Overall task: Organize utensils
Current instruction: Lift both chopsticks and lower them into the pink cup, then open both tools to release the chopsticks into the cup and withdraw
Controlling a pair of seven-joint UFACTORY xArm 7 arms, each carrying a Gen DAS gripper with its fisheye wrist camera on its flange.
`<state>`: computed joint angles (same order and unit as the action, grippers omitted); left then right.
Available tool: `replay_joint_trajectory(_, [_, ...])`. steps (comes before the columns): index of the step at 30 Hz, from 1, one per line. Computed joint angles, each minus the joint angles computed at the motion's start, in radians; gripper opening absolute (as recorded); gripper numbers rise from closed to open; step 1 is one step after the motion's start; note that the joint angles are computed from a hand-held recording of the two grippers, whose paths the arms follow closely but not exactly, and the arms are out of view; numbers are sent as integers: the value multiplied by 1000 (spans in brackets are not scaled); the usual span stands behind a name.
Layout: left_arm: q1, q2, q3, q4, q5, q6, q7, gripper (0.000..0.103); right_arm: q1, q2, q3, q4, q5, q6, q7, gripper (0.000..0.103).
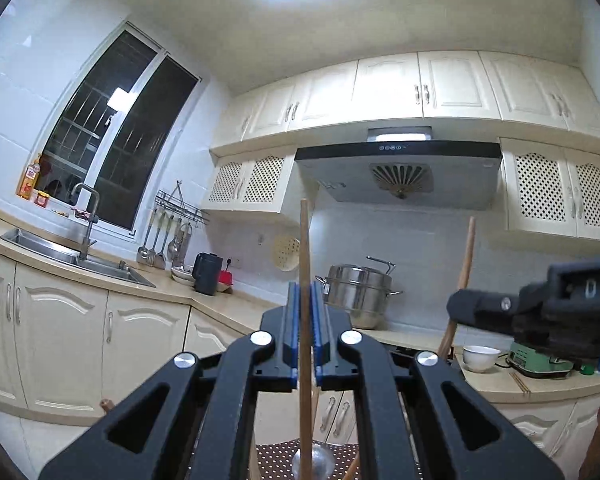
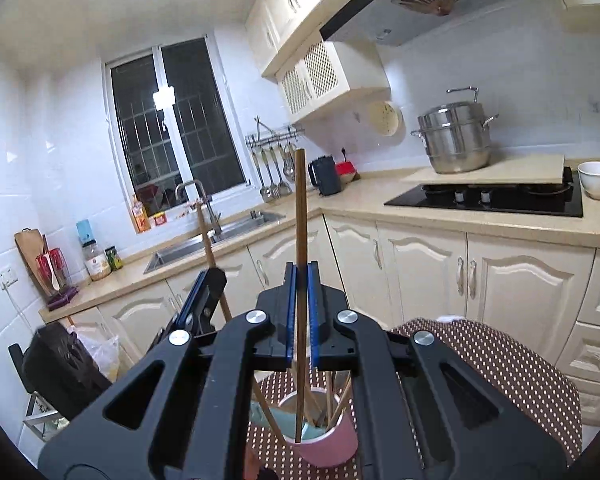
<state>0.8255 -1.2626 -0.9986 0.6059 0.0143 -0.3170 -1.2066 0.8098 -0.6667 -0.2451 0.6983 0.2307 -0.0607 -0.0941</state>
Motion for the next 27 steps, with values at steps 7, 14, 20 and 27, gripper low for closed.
replay_joint_trajectory(7, [43, -36, -37, 13, -8, 15, -25, 5, 20, 50, -20, 3, -24, -38, -12, 6])
replay_joint_trajectory(14, [63, -56, -58, 27, 15, 30, -51, 6, 55, 36, -61, -20, -25, -22, -20, 6])
replay_joint_trajectory(20, [54, -62, -59, 10, 34, 44, -67, 6, 55, 25, -59, -32, -14, -6, -30, 6])
replay_joint_trajectory(27, [43, -17, -44, 10, 58, 31, -55, 6, 50, 26, -51, -34, 8, 7, -35, 6])
